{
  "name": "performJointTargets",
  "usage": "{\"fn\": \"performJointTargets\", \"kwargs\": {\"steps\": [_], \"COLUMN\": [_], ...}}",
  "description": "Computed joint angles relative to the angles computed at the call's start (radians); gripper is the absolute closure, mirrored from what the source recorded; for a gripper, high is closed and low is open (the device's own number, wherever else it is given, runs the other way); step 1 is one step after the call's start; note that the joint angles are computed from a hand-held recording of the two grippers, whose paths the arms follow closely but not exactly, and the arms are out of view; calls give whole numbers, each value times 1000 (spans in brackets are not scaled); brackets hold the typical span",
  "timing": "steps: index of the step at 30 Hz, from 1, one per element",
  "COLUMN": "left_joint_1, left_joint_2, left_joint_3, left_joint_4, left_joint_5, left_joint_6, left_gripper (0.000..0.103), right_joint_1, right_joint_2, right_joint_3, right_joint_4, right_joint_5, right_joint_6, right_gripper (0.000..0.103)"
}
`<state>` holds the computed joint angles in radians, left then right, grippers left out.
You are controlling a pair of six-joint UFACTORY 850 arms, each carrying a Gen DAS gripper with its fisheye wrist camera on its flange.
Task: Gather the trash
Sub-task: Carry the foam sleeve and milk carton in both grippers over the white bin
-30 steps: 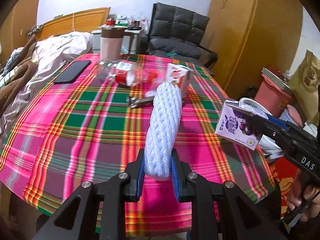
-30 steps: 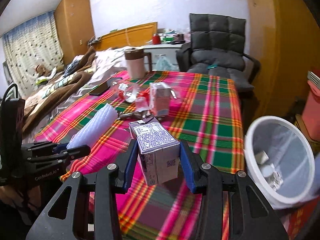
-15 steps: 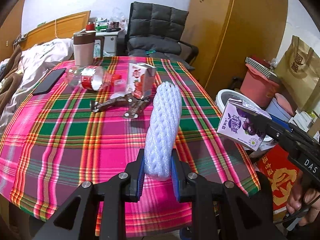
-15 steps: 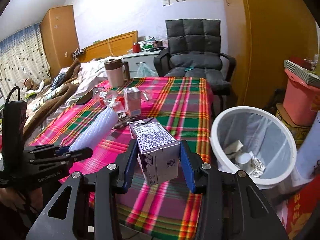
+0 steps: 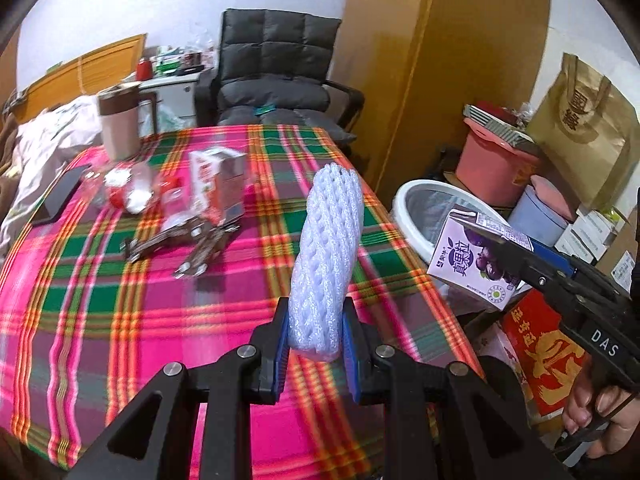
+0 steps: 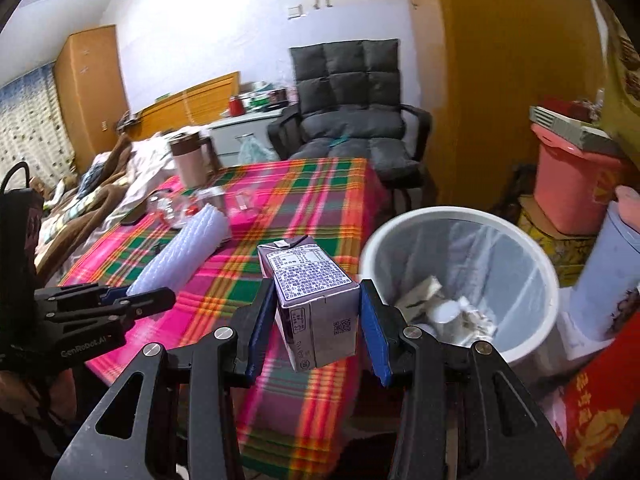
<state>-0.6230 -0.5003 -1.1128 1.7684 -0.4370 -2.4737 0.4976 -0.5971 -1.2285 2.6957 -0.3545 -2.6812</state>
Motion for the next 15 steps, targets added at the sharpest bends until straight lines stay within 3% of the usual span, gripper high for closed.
{"fn": "performJointTargets", "kwargs": {"steps": [15], "left_joint_1": [17], "left_joint_2": [-219], "left_joint_3": [-350], "left_joint_4": [-146], "left_joint_5": [168], "left_joint_6": [335], "left_gripper": [79], "right_joint_1": [-76], "right_joint_2": [-16], "right_joint_3": [-17], "right_joint_4": [360], "right_joint_5": [82], "right_joint_6": [-272], "right_gripper": [59]}}
